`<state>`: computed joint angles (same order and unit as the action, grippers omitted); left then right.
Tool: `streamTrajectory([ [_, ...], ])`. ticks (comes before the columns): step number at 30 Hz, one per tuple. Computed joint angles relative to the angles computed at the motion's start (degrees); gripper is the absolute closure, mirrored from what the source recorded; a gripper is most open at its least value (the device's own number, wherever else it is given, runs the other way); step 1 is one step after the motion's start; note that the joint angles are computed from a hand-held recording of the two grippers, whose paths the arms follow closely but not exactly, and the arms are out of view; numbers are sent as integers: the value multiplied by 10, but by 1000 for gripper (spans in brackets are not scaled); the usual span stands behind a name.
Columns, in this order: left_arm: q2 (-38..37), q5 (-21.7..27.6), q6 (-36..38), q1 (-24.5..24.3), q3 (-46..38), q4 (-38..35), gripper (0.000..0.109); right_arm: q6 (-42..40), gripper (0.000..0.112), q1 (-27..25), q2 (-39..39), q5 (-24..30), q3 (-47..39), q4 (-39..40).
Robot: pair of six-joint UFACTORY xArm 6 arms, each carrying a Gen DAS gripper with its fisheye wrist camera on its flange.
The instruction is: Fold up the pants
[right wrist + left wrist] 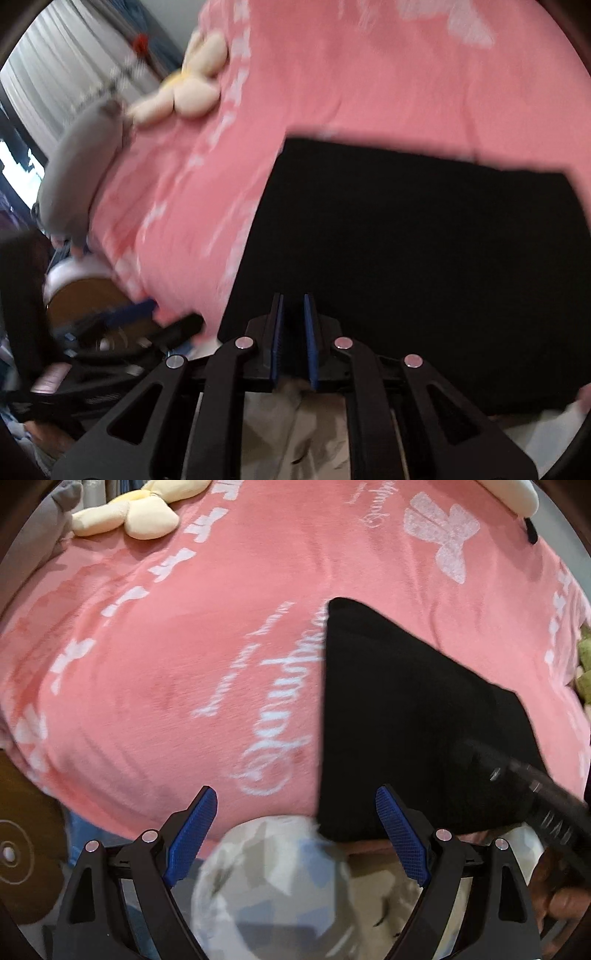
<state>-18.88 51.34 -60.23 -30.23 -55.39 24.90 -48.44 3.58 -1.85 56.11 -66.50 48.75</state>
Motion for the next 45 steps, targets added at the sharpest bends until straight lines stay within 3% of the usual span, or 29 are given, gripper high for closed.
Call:
streamTrajectory([
  [3,-21,41,-17,-4,13,11,23,14,101,28,3,-34,12,-28],
  [8,-55,79,-37,-12,31,21,23,18,101,0,-3,6,-4,-9],
  [10,-59,80,-42,-14,33,18,23,32,106,2,15,12,-4,-43],
  [12,-58,71,-39,-13,31,4,23,30,106,-13,-4,23,12,-25],
  [16,-56,52,-30,-24,25,0,23,-16,99,-67,-89,-51,73,17],
  [21,-15,36,-20,-43,-4,1,23,41,97,-141,-88,-143,74,-50],
  [22,-6,31,-18,-46,-11,-3,23,45,95,-152,-77,-142,66,-54],
  [25,20,16,-15,-59,-32,-7,23,53,67,-165,-45,-128,49,-50],
  [27,41,4,1,-67,-50,-17,23,53,68,-169,-21,-106,35,-33],
  [28,51,1,8,-72,-59,-18,23,48,78,-172,-11,-92,28,-18],
  [32,74,12,14,-80,-83,-15,23,24,100,-169,-15,-93,29,4],
  [35,79,22,14,-81,-90,-16,23,-21,103,-196,-67,-50,46,49],
  [37,81,28,9,-82,-91,-12,23,-36,102,-189,-84,-65,63,32],
  [40,96,28,4,-75,-96,-23,23,-17,99,-171,-44,-103,78,-39],
  [45,104,29,15,-74,-104,-25,23,-28,99,-186,-69,-83,61,54],
])
